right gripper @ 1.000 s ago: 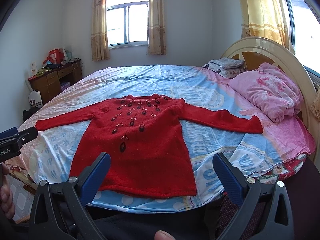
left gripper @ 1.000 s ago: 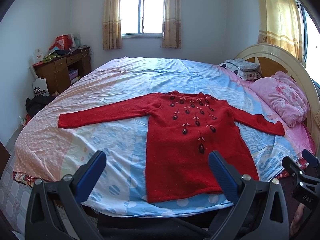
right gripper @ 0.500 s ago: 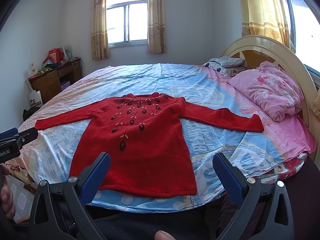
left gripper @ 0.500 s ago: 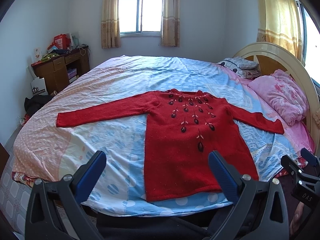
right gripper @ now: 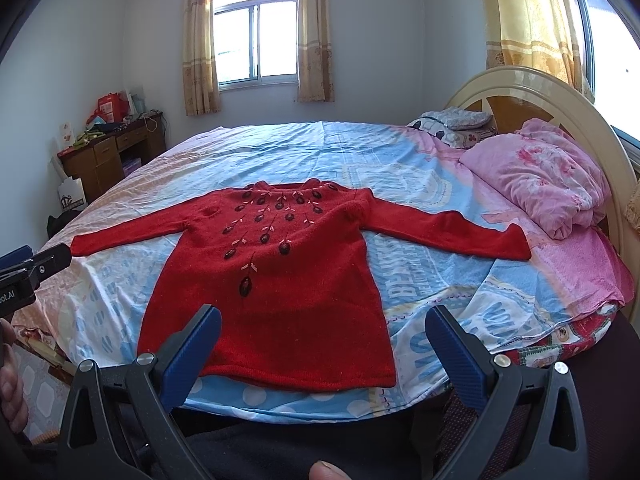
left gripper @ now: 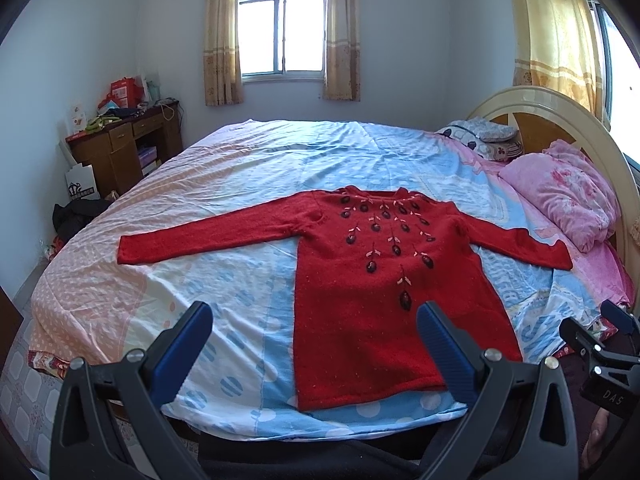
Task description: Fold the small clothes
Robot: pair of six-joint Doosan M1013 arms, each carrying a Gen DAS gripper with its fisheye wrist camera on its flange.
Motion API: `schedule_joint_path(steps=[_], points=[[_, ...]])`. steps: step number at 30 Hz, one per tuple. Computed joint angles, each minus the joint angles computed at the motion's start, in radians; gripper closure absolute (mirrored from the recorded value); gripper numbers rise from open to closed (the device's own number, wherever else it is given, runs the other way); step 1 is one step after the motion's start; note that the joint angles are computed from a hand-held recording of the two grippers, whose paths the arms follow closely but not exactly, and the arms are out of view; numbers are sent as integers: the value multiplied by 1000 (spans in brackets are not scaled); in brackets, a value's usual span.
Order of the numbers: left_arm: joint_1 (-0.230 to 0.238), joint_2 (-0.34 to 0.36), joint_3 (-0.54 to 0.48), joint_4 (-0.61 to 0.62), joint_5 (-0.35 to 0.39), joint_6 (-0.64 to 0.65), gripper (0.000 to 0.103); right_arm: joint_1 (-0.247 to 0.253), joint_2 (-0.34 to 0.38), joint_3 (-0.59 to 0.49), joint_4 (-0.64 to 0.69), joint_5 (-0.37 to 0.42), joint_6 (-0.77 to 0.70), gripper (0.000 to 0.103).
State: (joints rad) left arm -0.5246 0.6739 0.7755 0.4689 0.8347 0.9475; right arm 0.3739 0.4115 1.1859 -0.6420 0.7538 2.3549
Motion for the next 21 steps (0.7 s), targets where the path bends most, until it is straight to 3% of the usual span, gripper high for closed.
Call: schedule_joint_path(steps=[11,21], points=[[-1,23,-29,-8,23,27,0,-9,9,-9,36,10,-27,1],[-1,86,-110,1,75,108,0,-36,35,-12,108,16,-110,1]])
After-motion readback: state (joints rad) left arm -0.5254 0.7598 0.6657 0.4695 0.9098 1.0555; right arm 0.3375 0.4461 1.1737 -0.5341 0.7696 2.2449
